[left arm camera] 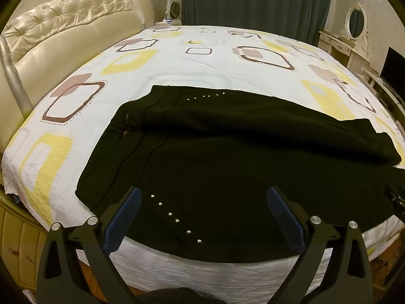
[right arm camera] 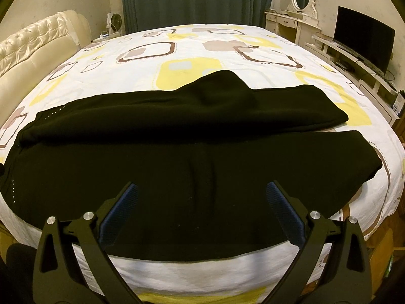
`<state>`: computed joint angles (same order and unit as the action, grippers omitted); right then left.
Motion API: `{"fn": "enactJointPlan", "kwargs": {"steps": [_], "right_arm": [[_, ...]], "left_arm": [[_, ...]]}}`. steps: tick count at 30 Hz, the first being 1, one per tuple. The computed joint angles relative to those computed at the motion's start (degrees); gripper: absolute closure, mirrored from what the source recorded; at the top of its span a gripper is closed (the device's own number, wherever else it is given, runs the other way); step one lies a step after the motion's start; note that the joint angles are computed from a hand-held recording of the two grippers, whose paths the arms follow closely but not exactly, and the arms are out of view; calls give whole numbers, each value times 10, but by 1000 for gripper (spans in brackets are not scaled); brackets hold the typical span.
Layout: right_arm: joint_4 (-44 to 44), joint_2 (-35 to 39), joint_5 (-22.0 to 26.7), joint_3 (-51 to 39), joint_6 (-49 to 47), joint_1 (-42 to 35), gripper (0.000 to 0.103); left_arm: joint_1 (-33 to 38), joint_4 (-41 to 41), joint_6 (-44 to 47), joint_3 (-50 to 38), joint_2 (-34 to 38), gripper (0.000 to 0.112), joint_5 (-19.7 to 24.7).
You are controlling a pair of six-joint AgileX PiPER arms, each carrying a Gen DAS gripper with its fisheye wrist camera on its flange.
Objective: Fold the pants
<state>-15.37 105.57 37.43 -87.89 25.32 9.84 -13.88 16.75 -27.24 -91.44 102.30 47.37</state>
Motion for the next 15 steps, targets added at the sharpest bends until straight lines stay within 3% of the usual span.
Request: {"fn": "enactJointPlan", "kwargs": {"steps": [15], "right_arm": [[-1,5,5,-8,2,3,2]], "left_arm": [[1,0,-4,1,-3,14,-1]]}}
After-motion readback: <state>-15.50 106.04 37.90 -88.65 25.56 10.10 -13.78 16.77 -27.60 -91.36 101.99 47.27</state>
